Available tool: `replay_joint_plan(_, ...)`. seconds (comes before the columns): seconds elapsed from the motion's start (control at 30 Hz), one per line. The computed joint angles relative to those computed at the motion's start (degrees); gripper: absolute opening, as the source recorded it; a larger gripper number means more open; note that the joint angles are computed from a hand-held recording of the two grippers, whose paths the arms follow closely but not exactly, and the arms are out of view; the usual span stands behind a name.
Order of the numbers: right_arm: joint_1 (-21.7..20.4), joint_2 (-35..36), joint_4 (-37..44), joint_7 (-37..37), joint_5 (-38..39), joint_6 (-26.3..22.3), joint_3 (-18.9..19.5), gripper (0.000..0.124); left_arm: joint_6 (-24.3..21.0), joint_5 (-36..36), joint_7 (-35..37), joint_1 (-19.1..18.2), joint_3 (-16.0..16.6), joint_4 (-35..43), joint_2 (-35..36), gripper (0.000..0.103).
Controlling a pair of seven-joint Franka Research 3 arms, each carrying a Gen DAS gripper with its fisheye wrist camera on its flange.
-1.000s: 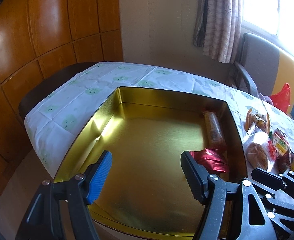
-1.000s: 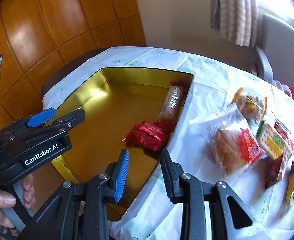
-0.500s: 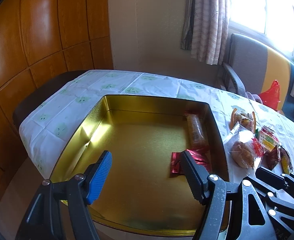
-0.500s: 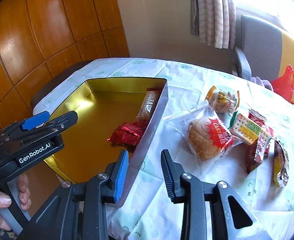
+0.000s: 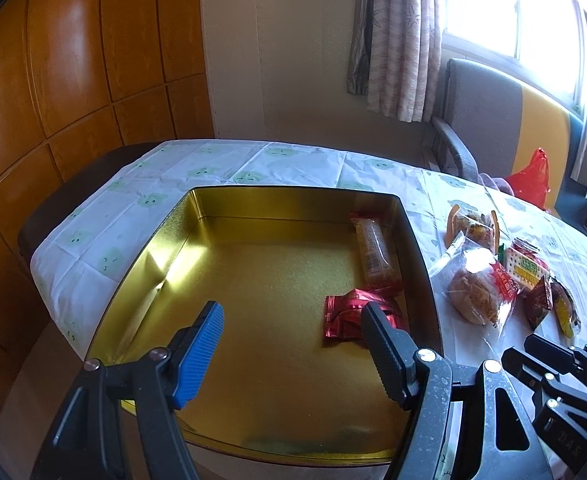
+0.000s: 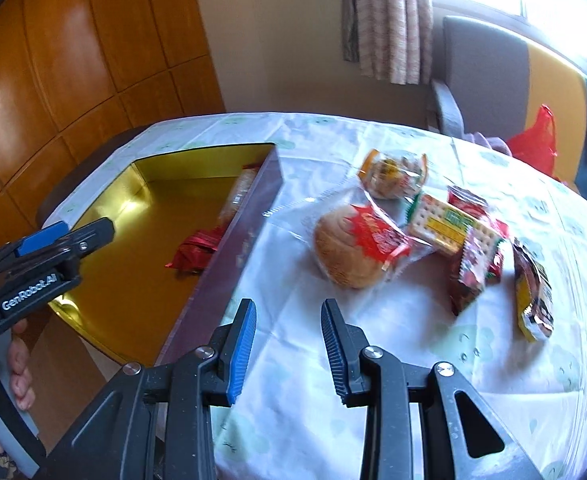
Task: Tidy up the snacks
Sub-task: 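Carry the red foil candy into the tin and release it with the right gripper, then move the left gripper to the CAKE bun and grasp it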
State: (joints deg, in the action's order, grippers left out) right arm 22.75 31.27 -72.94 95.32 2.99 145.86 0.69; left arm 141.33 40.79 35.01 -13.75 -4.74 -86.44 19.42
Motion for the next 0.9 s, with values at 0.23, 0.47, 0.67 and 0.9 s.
replay_joint_plan(0.23,0.04,-1.69,-3.53,3.49,-1.91,0.07,-1.75,0.034,0.08,-0.56,1.87,-0.18,-0.37,0.46,0.45,0.072)
replay_joint_plan(0.47,-0.52,-3.94,-8.08,6.87,-4.25,0.66,-3.01,0.034,-0.31,-0.95,3.14,-0.68,-0.42,1.29,1.04,0.072)
replay_joint_plan(0.67,-1.75,-5.17,-10.71,9.71,-5.14,0.32,-3.33,0.034,-0.57,-1.24,4.31,-1.28,-0.55,2.26,1.68,0.072)
replay_joint_plan(0.9,-2.8,-6.54,-13.6,11.38,-5.99,1.02,-3.3,0.034,-1.02,-2.12,6.49,-2.02,-0.76,4.24,2.88,0.071)
